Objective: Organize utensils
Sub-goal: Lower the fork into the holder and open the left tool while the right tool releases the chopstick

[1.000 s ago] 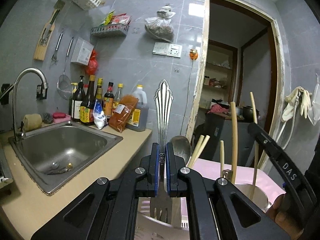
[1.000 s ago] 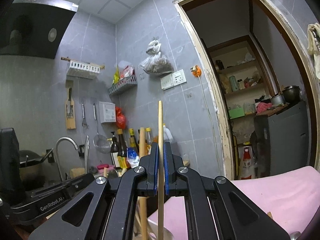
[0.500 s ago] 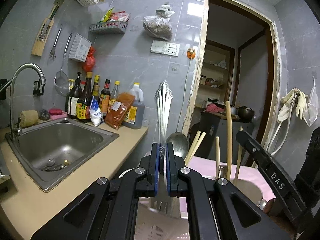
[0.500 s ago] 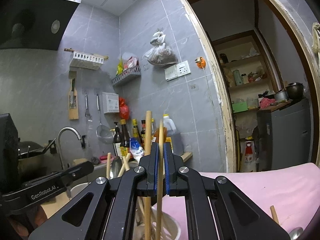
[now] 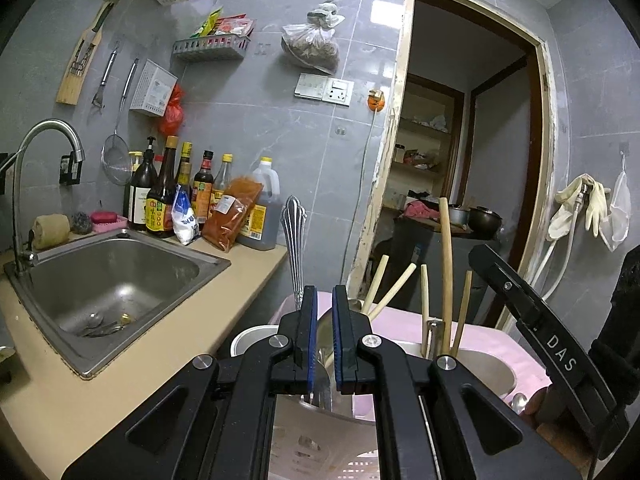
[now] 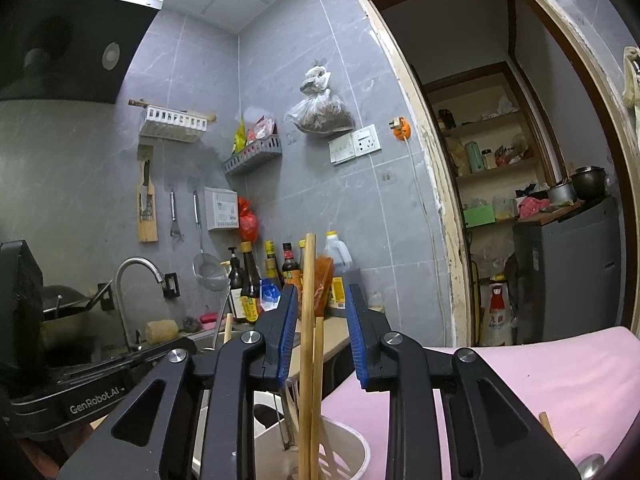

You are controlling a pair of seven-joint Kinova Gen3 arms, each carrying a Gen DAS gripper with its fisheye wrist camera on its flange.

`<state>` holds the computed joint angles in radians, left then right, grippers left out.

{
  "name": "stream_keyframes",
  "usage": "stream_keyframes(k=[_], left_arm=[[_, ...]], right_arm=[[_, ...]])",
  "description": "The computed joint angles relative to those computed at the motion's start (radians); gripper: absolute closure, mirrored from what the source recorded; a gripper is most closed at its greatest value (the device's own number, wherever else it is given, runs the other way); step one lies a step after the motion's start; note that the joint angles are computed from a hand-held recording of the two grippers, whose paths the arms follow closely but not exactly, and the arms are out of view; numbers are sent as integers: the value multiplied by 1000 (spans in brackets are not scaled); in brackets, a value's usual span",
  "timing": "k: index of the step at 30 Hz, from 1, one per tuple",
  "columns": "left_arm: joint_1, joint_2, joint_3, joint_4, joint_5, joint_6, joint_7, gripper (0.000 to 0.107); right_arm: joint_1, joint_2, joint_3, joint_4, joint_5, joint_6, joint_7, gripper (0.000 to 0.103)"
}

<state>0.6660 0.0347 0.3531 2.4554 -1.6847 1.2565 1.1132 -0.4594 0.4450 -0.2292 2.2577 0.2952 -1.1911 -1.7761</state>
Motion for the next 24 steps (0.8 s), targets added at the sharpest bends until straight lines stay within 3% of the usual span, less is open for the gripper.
stream_keyframes(k=[5,7,10,12,14,16,18,20,22,24], left_arm=[[1,-25,2,-7,7,-14,-19,96],[2,-31,5,-10,7,-18,-23,80],[12,-34,17,-17,12,0,-27,72],[20,-36,23,-39,33,2,-75,71],[35,-29,35,-63,54,16,-117,65],[50,-20,43,-79,60,27,-138,51],[73,-3,55,-100,66,49,-162,46],[92,8,58,-122,64,48,-197,39],[104,18,57,-142,56,35,-224,30],[115,29,57,-162,41,8,-248,29]], right_arm=[[-14,-31,4,21,-46,3,25,78],[-11,-44,5,33,-53,4,24,77],[2,-78,13,63,-69,13,19,72],[22,-99,19,89,-69,6,5,55],[46,-125,31,118,-62,3,-3,55],[67,-158,47,139,-54,27,3,52],[90,-191,61,161,-44,52,16,36],[131,-229,80,186,-3,75,17,27],[161,-261,93,204,20,105,23,24],[208,-301,114,219,72,146,5,17]])
